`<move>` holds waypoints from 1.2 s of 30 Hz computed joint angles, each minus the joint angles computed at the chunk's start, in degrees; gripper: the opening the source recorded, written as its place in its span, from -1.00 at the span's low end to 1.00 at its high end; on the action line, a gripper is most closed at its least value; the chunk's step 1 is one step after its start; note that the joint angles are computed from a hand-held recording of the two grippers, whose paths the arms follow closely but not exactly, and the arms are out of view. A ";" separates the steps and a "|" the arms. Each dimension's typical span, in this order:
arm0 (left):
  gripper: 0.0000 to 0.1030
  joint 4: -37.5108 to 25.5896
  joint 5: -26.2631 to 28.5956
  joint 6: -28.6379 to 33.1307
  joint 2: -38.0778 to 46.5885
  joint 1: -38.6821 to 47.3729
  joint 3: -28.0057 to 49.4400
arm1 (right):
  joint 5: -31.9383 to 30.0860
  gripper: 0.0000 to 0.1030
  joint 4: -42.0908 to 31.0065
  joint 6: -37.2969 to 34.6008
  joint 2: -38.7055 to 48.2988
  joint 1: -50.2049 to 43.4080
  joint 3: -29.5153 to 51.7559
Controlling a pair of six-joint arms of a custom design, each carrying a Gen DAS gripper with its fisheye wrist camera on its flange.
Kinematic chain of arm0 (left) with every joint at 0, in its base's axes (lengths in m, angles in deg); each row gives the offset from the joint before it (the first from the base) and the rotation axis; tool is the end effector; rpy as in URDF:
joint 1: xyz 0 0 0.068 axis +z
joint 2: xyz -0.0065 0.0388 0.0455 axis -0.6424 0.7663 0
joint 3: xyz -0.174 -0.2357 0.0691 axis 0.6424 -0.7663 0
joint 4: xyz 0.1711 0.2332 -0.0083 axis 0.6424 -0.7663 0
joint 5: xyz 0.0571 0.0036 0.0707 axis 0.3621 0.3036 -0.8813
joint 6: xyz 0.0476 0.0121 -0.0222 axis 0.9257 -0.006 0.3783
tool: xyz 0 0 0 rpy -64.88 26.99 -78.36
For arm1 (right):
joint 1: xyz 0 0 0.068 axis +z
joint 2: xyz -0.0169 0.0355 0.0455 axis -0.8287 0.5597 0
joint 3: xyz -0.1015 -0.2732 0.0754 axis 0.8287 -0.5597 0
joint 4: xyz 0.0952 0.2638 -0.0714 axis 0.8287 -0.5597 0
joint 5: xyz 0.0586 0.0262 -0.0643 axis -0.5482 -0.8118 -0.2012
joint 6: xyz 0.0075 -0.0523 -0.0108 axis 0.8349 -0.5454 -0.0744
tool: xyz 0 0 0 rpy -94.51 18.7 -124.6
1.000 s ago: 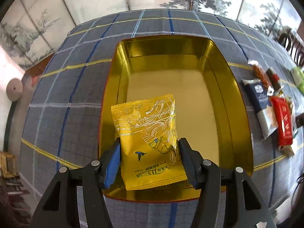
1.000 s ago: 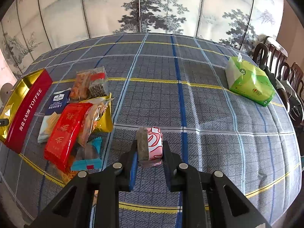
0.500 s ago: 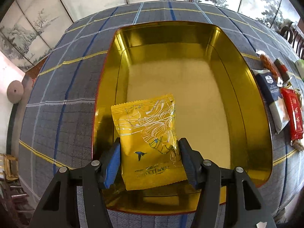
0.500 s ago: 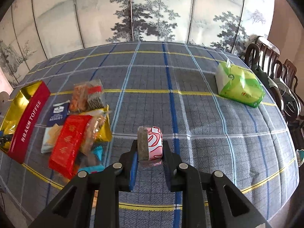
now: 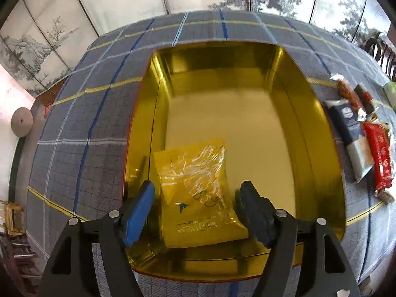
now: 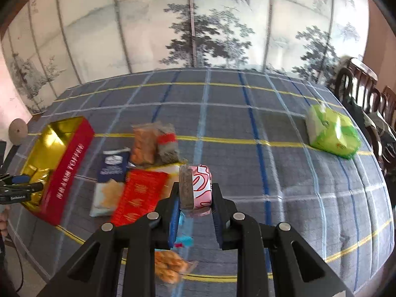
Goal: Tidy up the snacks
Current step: 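Carry the pink-striped snack into the gold tin beside the yellow bag, open right tool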
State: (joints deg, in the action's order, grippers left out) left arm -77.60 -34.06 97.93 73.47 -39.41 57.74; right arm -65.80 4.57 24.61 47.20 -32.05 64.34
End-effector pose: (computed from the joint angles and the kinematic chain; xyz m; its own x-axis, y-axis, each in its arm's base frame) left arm 0.3195 0.0014 0.2226 -0.8519 0.3246 -0.4110 0.3123 0.9448 0.0990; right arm 0.2085 0.0792 0.2946 -0.7606 0.2037 -0.6164 0.2222 0.9738 0.0476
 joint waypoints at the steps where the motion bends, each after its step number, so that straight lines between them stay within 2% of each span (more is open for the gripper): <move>1: 0.40 0.01 0.36 -0.24 -0.14 -0.05 0.14 | 0.17 -0.55 0.34 0.06 0.85 0.86 0.59; 9: 0.50 -0.84 2.72 -2.21 -4.56 1.40 -0.82 | -0.91 -0.55 4.06 1.12 8.52 8.42 4.72; 13: 0.55 -0.13 1.44 -2.50 -7.12 2.20 -1.67 | -1.36 -0.55 5.55 0.50 12.49 11.49 7.70; 26: 0.61 -2.61 5.99 -2.48 -8.76 15.89 -0.88 | -3.89 -0.55 8.53 -2.51 23.07 19.24 17.96; 36: 0.61 -3.37 7.57 -0.50 -8.81 23.28 -2.04 | -5.64 -0.55 9.03 -4.20 31.19 22.48 24.23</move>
State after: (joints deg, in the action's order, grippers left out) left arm -80.97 -26.50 97.43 64.66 -16.13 55.71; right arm -71.44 13.59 20.40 78.38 -9.57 88.57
